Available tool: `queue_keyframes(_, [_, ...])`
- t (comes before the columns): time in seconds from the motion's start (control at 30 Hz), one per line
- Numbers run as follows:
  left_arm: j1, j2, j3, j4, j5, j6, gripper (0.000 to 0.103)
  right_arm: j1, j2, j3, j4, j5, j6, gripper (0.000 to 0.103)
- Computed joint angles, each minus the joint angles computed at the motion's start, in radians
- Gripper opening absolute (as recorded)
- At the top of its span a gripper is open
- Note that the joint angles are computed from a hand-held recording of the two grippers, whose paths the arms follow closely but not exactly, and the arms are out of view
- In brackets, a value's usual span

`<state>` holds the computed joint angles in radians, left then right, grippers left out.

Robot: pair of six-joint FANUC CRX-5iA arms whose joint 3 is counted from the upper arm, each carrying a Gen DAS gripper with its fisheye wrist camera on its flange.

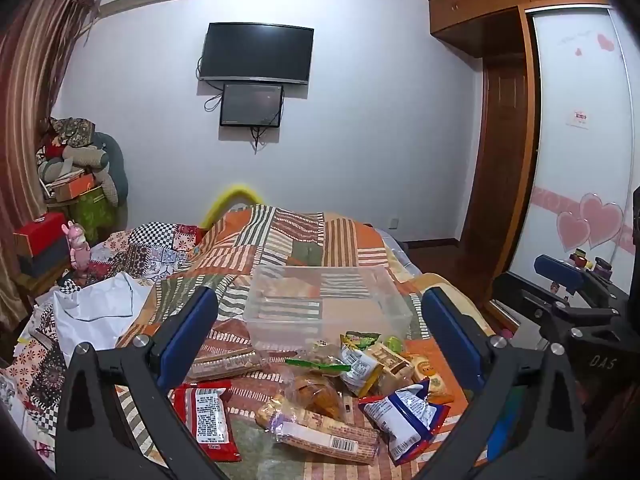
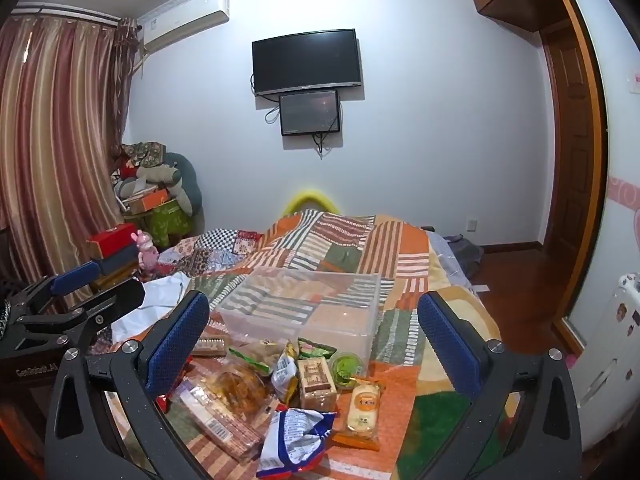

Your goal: Organize snacks

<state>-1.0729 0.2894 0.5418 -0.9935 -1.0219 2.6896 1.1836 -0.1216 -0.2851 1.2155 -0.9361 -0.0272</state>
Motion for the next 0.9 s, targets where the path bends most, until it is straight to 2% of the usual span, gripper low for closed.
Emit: queue_keyframes(0.9, [-0.007, 0.004, 0.005, -0.003, -0.003, 0.000, 0.103, 0.004, -0.008, -0.001, 0.008, 0.001, -0.011, 0.103])
